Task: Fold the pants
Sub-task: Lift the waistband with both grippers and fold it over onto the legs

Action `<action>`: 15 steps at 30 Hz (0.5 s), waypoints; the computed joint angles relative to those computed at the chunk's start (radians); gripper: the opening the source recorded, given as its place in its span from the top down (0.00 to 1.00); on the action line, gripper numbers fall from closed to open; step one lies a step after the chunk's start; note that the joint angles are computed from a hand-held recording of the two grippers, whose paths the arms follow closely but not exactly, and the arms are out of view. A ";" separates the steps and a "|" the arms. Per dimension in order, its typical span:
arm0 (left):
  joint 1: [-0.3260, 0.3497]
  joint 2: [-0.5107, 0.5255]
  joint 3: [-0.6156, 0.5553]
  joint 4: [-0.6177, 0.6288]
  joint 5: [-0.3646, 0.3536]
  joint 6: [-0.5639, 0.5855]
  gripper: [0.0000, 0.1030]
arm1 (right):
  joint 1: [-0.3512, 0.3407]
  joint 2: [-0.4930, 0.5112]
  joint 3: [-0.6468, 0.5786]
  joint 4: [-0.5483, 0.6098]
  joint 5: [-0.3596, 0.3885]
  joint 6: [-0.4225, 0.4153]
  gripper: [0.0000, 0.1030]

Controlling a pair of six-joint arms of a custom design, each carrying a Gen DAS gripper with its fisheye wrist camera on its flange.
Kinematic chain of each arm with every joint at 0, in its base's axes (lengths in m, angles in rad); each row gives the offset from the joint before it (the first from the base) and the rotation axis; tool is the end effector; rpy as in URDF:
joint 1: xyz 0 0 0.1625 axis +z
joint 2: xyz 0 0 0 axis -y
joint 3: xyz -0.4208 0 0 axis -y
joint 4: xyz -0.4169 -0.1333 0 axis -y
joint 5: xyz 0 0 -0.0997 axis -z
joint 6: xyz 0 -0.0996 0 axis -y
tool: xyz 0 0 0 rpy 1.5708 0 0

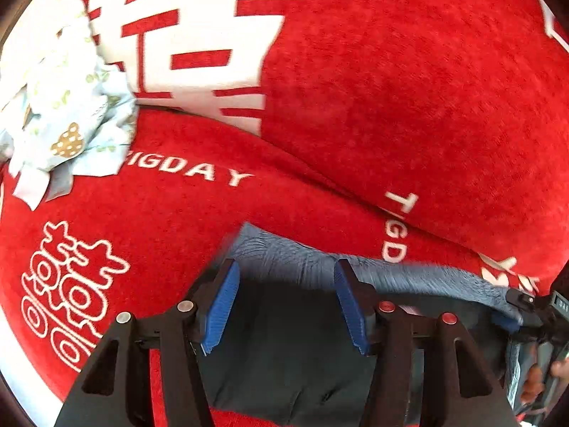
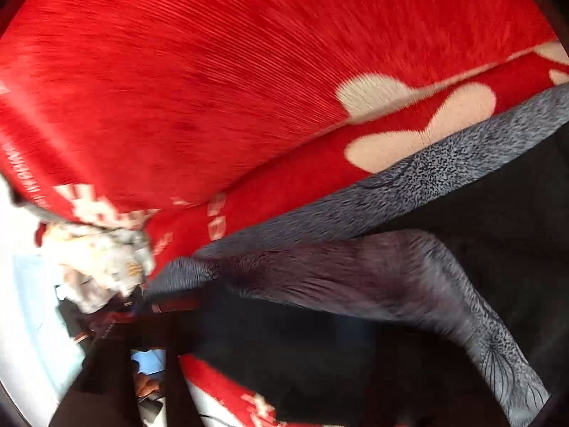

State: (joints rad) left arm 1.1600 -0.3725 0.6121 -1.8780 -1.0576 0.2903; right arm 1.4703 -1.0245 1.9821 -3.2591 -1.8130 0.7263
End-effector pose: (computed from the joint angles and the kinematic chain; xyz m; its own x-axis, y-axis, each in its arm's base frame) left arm -0.1933 -0.9000 0.1369 -0.6639 0.5660 -0.4887 0.6142 0.7856 0.0755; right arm 0.0489 -0.6053 0.1756 -0.6605 0.6840 -0.3097 0.6867 0.3835 -0.6176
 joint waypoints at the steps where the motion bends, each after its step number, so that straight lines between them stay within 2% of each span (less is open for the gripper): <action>1: 0.002 -0.004 0.003 0.006 0.005 -0.008 0.45 | 0.003 0.005 -0.011 0.019 -0.016 -0.001 0.16; 3: -0.010 -0.047 0.073 -0.003 0.024 0.025 0.45 | 0.018 -0.006 -0.013 0.028 -0.011 -0.027 0.16; 6: -0.046 -0.156 0.276 -0.029 0.045 0.133 0.45 | 0.062 -0.062 0.051 -0.025 -0.006 -0.077 0.16; 9: -0.077 -0.237 0.422 0.054 0.000 0.149 0.45 | 0.122 -0.164 0.196 -0.083 -0.083 -0.040 0.16; 11: -0.102 -0.281 0.527 0.084 -0.034 0.145 0.45 | 0.166 -0.243 0.337 -0.145 -0.181 0.060 0.16; 13: -0.136 -0.322 0.654 0.097 -0.087 0.126 0.45 | 0.207 -0.311 0.478 -0.198 -0.284 0.205 0.16; 14: -0.147 -0.329 0.684 0.105 -0.106 0.117 0.45 | 0.233 -0.344 0.570 -0.238 -0.343 0.307 0.16; 15: -0.166 -0.340 0.734 0.113 -0.144 0.105 0.45 | 0.249 -0.362 0.620 -0.256 -0.374 0.368 0.16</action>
State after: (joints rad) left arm 0.9944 -0.7128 1.3464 -1.7649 -1.2017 0.3954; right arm 1.7196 -1.3869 2.6023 -3.5149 -2.1873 1.0940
